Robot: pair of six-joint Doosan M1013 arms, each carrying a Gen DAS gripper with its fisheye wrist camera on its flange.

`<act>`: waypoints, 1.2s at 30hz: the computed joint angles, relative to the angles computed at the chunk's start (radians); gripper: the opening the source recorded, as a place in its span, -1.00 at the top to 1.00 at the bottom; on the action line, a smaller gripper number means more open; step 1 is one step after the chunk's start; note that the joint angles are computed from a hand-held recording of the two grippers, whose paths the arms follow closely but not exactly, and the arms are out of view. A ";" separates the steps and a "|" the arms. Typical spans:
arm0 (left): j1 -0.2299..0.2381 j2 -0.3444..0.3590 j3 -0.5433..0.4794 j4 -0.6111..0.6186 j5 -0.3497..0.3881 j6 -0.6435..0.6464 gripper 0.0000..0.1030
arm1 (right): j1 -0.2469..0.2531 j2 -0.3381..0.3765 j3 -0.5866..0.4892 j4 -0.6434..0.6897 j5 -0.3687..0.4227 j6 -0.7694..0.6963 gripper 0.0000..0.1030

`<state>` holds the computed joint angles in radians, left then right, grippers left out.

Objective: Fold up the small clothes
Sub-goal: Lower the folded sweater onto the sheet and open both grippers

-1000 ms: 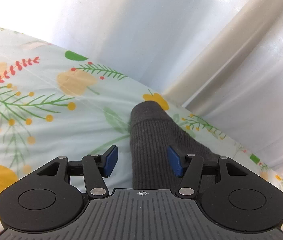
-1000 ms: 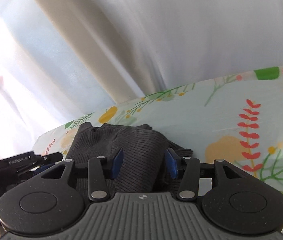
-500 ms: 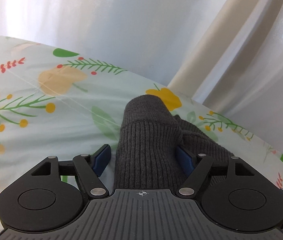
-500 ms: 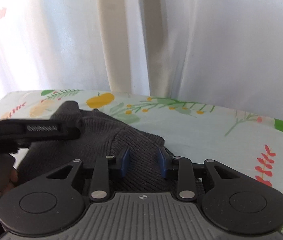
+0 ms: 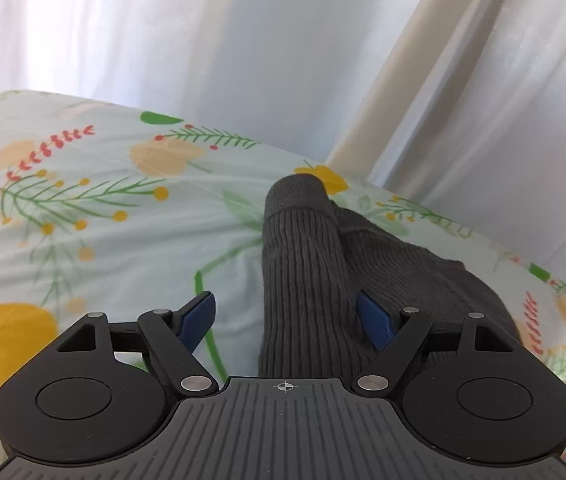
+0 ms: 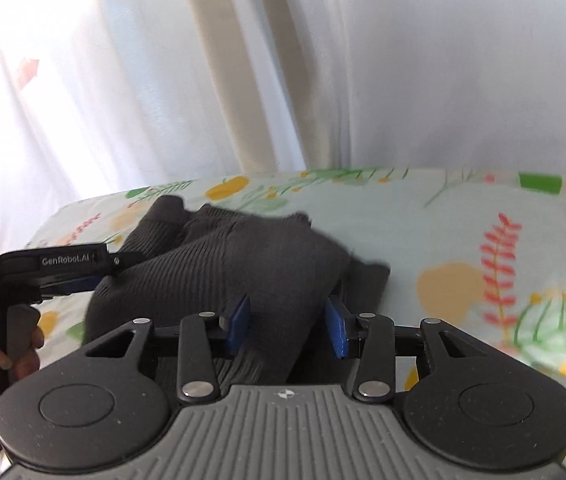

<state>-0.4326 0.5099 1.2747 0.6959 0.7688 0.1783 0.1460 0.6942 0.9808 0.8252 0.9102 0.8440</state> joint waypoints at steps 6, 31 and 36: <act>-0.059 -0.091 0.120 -0.010 0.005 -0.041 -0.60 | -0.025 -0.081 0.159 0.015 0.039 0.006 0.21; -0.112 -0.047 0.053 -0.160 0.272 0.139 -0.60 | -0.008 -0.097 0.200 -0.014 -0.018 -0.060 0.31; -0.109 -0.049 0.056 -0.154 0.269 0.110 -0.60 | -0.003 -0.105 0.212 -0.028 -0.044 -0.054 0.29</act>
<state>-0.5419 0.4608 1.3302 0.5415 1.0374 0.2884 0.1429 0.5892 1.1924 0.7973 0.8664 0.7904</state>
